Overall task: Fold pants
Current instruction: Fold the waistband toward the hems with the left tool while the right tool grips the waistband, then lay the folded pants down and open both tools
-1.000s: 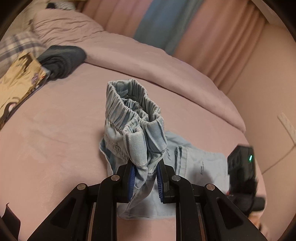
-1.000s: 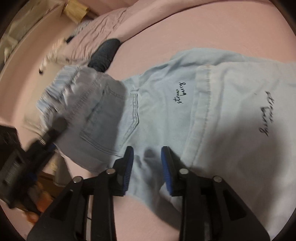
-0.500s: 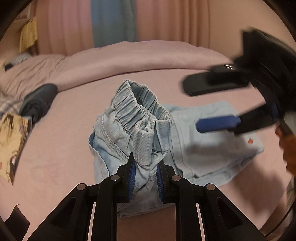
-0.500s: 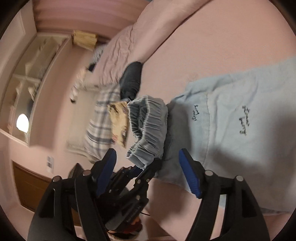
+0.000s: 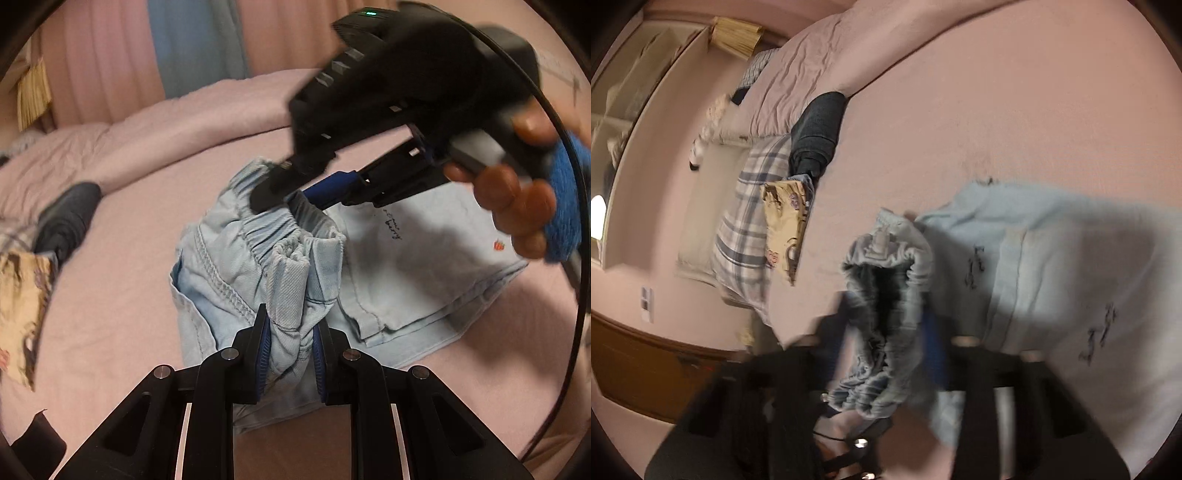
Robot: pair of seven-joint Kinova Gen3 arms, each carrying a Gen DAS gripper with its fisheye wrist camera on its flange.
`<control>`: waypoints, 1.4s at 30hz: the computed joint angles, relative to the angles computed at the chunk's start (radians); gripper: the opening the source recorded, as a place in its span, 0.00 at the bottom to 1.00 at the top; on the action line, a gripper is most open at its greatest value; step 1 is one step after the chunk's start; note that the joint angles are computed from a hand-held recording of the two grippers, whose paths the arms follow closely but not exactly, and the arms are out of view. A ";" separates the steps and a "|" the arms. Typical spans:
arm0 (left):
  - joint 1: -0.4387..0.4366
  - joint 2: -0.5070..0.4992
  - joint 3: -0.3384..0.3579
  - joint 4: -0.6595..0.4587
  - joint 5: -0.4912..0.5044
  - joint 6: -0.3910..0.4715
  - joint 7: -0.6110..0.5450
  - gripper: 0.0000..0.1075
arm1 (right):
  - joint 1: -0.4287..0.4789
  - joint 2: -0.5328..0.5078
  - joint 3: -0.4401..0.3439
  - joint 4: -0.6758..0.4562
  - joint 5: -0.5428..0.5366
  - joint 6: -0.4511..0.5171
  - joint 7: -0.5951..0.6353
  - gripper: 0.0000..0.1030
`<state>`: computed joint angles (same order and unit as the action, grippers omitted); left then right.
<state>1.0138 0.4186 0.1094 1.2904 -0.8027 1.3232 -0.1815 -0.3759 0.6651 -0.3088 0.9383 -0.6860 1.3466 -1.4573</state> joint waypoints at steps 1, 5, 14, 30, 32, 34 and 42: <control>-0.007 -0.012 0.001 0.012 0.007 -0.022 0.011 0.17 | 0.001 0.002 0.001 -0.003 0.007 0.002 0.012 0.20; -0.040 -0.069 0.010 0.077 0.025 -0.133 0.070 0.17 | 0.022 -0.033 0.000 0.052 0.006 -0.040 0.073 0.17; -0.093 -0.108 0.041 0.090 0.023 -0.284 0.093 0.17 | 0.130 -0.114 -0.001 0.184 -0.097 -0.092 0.155 0.17; -0.137 -0.072 0.013 0.011 0.141 -0.414 -0.046 0.17 | 0.210 -0.180 0.044 0.241 -0.131 -0.100 0.191 0.17; -0.134 -0.069 0.010 0.007 0.157 -0.423 -0.059 0.17 | 0.220 -0.185 0.051 0.248 -0.132 -0.101 0.189 0.17; -0.142 -0.071 0.010 0.008 0.181 -0.436 -0.086 0.17 | 0.233 -0.187 0.058 0.251 -0.130 -0.097 0.186 0.17; -0.199 -0.038 0.016 -0.044 0.289 -0.452 -0.246 0.17 | 0.281 -0.192 0.074 0.270 -0.138 -0.089 0.186 0.17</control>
